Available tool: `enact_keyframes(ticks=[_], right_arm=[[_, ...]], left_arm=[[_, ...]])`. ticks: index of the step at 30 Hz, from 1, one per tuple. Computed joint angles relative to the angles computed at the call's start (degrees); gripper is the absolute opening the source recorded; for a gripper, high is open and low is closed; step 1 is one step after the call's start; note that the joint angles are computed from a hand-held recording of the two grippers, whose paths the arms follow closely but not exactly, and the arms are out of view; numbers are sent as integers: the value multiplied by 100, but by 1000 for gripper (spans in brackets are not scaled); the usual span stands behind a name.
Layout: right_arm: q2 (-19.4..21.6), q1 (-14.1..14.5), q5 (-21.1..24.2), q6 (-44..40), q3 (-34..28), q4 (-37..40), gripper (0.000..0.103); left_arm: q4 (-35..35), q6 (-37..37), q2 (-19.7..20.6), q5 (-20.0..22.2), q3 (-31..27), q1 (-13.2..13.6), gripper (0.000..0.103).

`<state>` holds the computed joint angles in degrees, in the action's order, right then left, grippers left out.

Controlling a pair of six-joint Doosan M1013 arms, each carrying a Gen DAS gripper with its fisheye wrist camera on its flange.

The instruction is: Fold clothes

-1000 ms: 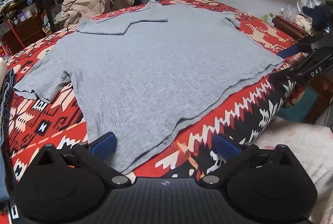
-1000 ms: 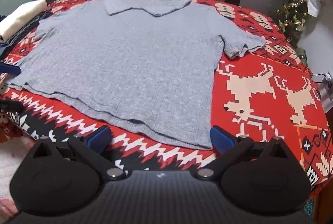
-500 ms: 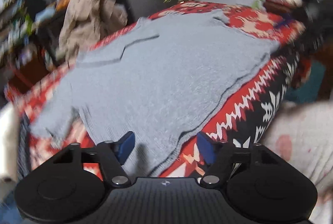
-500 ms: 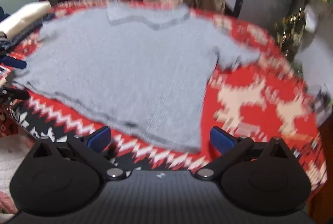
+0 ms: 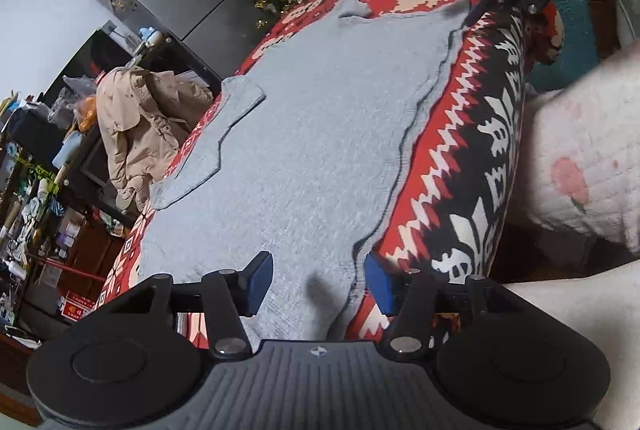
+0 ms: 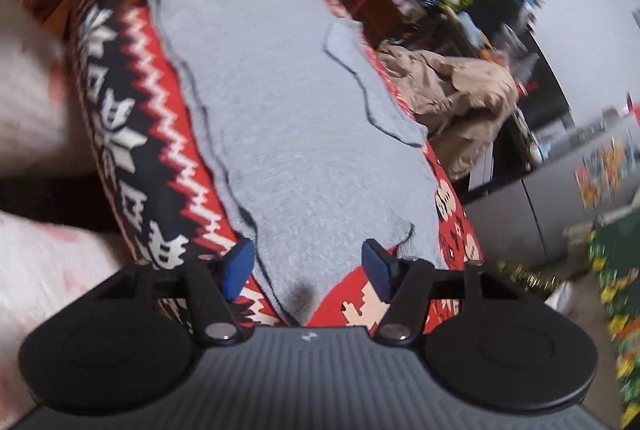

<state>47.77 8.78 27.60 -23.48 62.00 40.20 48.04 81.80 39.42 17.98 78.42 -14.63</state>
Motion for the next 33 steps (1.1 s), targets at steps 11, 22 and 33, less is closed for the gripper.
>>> enact_keyframes(ticks=[11,22,33], right_arm=[[24,80,-185,-992,155,36,48],[31,106,-480,-2448,325,734,48],[156,131,-202,-1129,30,-229,17]], left_arm=[[779,-552,10,53,46,-69,52],[1057,-583,14,105,64,-94,52],[1034,-269,43,167,21,-115,43]])
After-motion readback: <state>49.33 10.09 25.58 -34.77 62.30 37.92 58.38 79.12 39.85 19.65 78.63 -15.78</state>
